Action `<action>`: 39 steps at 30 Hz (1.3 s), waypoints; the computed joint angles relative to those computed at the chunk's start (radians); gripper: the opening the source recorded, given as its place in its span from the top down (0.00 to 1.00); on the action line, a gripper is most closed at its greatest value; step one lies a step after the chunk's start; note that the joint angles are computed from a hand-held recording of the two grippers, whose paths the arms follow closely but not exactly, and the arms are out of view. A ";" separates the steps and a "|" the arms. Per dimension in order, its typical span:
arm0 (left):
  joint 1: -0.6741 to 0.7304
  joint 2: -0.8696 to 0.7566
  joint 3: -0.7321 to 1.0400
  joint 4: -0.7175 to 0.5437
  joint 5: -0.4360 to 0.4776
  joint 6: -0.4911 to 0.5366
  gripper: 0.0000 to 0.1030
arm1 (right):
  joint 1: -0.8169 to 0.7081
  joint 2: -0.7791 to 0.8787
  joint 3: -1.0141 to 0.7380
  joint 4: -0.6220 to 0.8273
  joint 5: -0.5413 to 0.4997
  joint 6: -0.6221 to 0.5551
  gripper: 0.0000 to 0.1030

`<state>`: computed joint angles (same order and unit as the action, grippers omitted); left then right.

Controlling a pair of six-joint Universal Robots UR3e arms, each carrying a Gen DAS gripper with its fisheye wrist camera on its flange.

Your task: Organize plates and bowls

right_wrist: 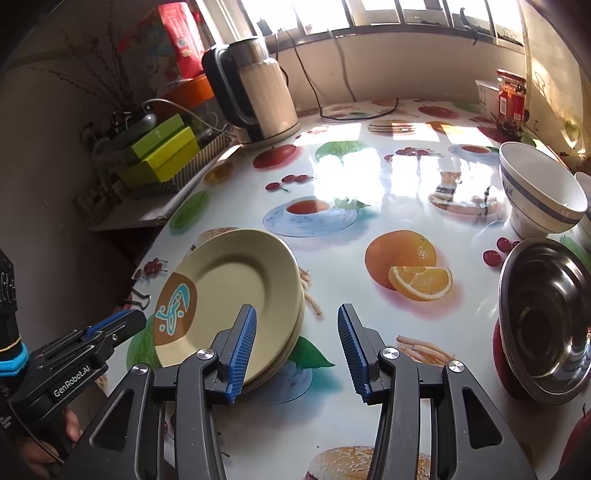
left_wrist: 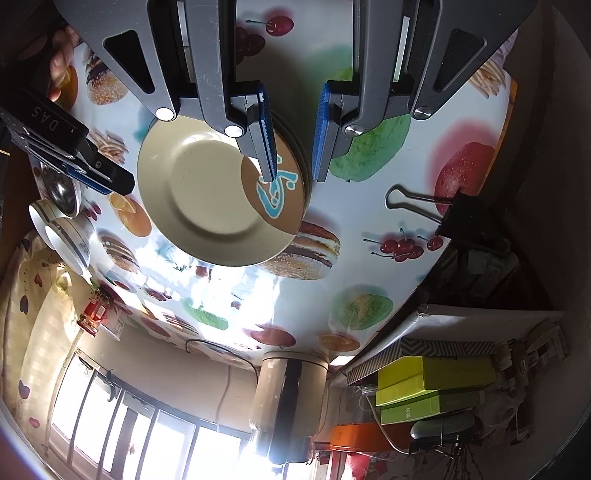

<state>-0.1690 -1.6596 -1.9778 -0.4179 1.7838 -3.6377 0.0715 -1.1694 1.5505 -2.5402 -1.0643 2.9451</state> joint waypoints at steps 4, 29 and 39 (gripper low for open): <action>-0.022 -0.008 0.001 0.008 0.025 -0.003 0.80 | -0.002 -0.014 0.034 -0.030 -0.009 -0.011 0.53; 0.105 -0.001 -0.133 0.149 -0.160 -0.039 0.65 | 0.006 0.090 -0.027 0.046 0.085 -0.014 0.49; 0.130 -0.045 -0.118 0.184 -0.245 -0.022 0.64 | 0.005 0.131 -0.078 0.064 0.120 0.003 0.65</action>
